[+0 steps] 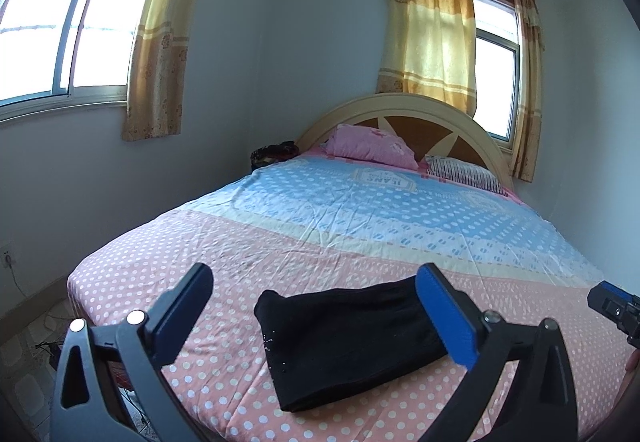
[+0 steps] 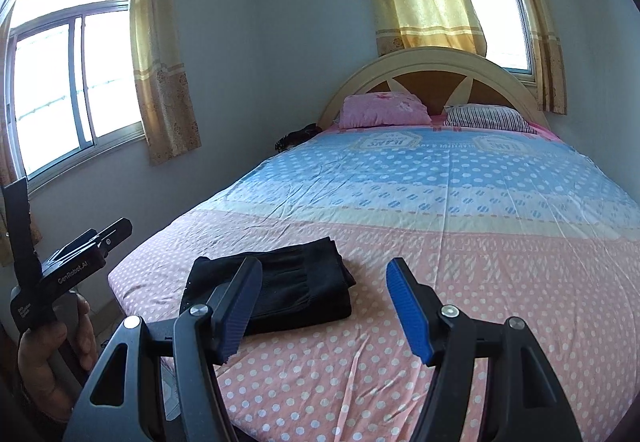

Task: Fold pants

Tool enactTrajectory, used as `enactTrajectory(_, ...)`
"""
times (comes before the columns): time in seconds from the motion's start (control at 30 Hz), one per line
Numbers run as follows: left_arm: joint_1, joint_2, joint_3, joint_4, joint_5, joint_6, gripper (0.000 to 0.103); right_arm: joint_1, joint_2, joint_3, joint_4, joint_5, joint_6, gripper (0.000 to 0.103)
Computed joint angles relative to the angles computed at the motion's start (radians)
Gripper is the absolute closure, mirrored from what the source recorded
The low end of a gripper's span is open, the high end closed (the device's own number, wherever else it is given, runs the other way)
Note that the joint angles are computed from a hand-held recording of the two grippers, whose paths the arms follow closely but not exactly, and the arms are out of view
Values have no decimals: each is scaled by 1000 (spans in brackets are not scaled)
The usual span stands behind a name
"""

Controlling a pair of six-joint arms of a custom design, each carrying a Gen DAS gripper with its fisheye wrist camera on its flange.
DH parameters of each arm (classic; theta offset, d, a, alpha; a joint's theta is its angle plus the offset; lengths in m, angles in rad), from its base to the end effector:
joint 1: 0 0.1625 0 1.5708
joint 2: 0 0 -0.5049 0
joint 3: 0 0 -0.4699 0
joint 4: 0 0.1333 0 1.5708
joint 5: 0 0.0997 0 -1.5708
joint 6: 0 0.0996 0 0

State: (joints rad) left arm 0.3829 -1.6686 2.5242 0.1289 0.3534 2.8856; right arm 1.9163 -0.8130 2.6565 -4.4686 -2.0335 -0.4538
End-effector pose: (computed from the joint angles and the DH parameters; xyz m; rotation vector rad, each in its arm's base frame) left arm -0.0960 -0.2831 0.2264 0.5576 2.1080 -1.4662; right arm 0.2012 -0.2966 0.1194 0.6100 -2.2621 1.3196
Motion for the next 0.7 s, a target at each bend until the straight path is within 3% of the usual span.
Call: enactTrajectory(0.7,-4,56,-5,40,12,-64,0,-41,34,12,-19,45,1,37)
